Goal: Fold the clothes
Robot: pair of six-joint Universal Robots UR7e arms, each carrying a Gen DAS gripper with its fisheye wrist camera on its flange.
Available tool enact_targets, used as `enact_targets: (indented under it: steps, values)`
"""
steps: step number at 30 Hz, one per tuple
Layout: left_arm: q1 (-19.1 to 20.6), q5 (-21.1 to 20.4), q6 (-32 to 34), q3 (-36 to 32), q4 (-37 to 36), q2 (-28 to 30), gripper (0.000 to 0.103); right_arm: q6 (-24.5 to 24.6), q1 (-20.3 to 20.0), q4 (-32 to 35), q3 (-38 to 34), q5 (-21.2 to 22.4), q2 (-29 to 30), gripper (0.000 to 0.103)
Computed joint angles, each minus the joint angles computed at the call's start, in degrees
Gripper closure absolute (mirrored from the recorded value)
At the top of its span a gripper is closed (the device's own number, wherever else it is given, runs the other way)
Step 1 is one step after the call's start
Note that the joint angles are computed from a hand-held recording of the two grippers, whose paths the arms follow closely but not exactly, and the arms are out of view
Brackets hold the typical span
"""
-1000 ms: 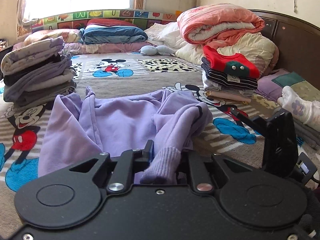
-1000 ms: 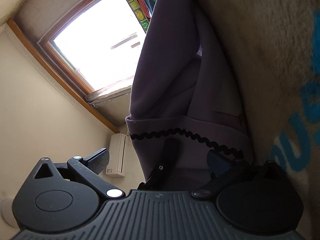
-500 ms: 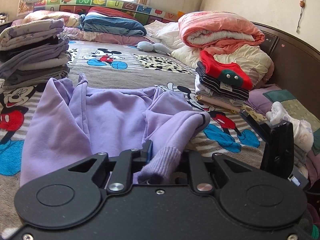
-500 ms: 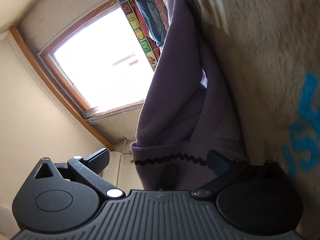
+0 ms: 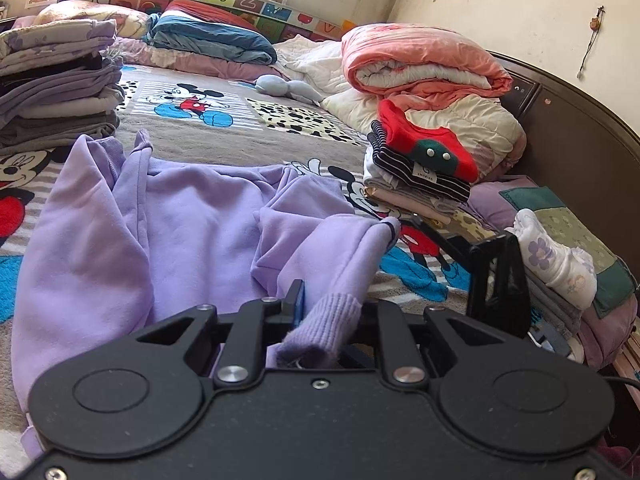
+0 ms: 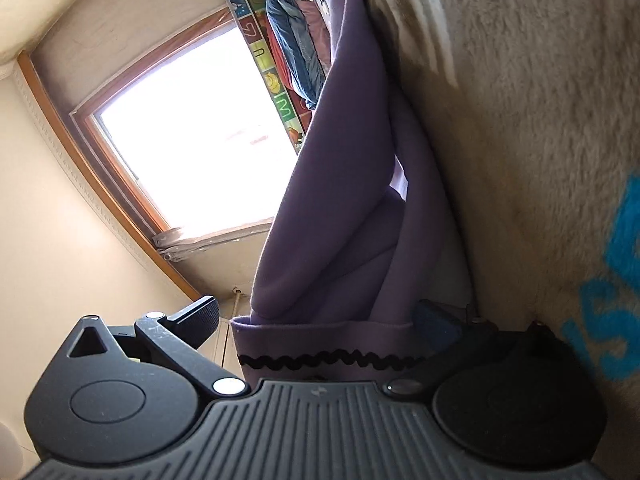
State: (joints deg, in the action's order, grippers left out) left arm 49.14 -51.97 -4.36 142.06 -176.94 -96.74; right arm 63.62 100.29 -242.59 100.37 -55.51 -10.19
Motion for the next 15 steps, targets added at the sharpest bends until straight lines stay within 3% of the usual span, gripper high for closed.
enact_targets:
  steps: [3,5,8,10,15]
  values:
    - [1.0,-1.1,-0.5,-0.7,-0.1,0.1,0.09,-1.0,1.4,-0.2,2.9,-3.0,-2.2,0.0]
    - [1.7,-2.2,-0.3,-1.0,0.4,-0.2,0.09,0.9,1.6,0.4,3.8,-0.7,-2.9,0.0]
    - [2.0,-2.6,-1.0,-0.5,1.3,-0.9,0.075,4.1,1.8,1.9,3.0,3.6,-1.8,0.0]
    - [1.6,-2.0,-0.6,0.1,2.2,-1.7,0.064,6.2,2.2,3.1,1.6,3.8,-0.5,0.0]
    - [0.1,-0.1,2.7,1.8,4.7,-4.4,0.061,5.6,3.1,4.7,-1.1,0.3,0.2,0.0]
